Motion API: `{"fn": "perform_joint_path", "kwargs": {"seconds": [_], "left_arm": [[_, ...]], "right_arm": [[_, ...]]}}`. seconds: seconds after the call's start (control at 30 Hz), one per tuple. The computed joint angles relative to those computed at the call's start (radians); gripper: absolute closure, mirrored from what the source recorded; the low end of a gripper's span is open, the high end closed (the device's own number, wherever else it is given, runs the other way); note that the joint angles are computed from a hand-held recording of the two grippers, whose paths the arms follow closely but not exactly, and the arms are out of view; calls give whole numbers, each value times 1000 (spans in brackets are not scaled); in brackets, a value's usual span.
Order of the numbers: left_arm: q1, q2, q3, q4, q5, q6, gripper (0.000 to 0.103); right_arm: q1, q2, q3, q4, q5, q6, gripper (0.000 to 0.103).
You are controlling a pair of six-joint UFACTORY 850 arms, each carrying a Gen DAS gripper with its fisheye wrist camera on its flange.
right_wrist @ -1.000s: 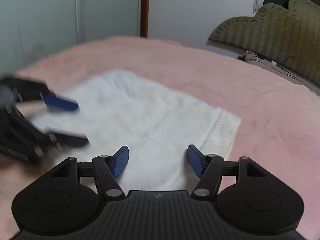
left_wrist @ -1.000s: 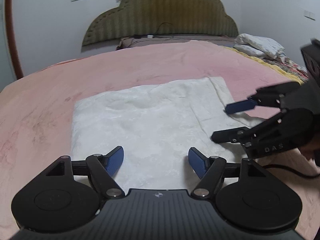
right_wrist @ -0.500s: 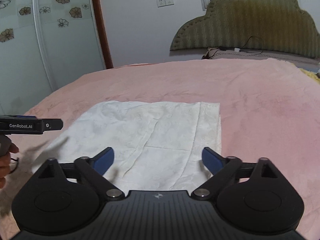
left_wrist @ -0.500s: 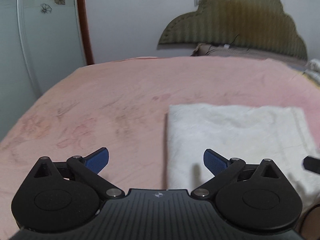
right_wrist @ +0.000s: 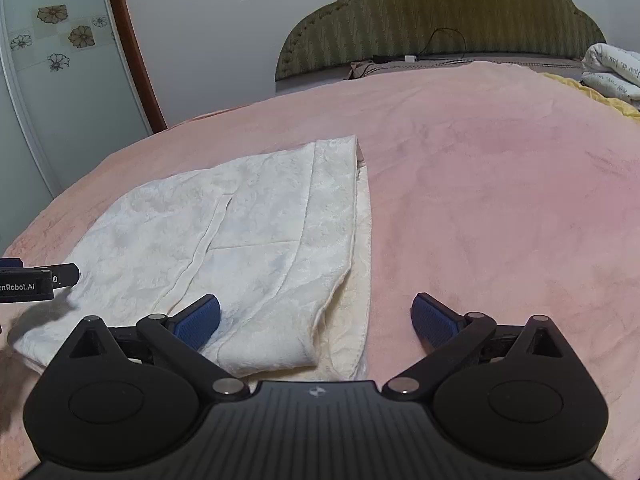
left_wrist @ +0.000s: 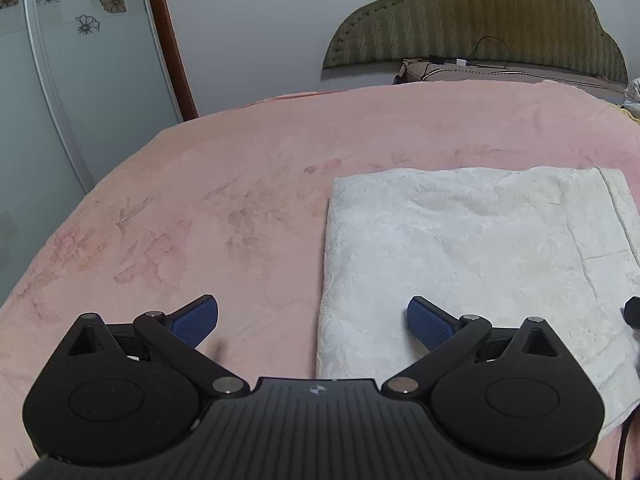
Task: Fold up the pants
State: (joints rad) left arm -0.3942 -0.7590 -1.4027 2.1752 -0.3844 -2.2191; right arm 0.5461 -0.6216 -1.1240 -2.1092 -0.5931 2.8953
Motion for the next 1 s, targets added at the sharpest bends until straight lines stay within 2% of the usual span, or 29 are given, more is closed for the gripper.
{"fn": "perform_joint_path", "kwargs": {"seconds": [0.33, 0.7, 0.83, 0.93, 1.0], "left_arm": [[18, -4, -3, 72, 52, -128, 0], [24, -12, 0, 167, 55, -220, 0], [20, -11, 32, 299, -1, -356, 0], [13, -8, 85, 426, -106, -485, 0], [15, -2, 94, 471, -107, -521, 0]], "right_arm": [[1, 3, 17, -40, -17, 50, 0], [-9, 15, 44, -124, -29, 160, 0], [-9, 12, 40, -125, -29, 162, 0], [-7, 11, 36, -109, -25, 141, 0], [-6, 10, 34, -107, -25, 139, 0]]}}
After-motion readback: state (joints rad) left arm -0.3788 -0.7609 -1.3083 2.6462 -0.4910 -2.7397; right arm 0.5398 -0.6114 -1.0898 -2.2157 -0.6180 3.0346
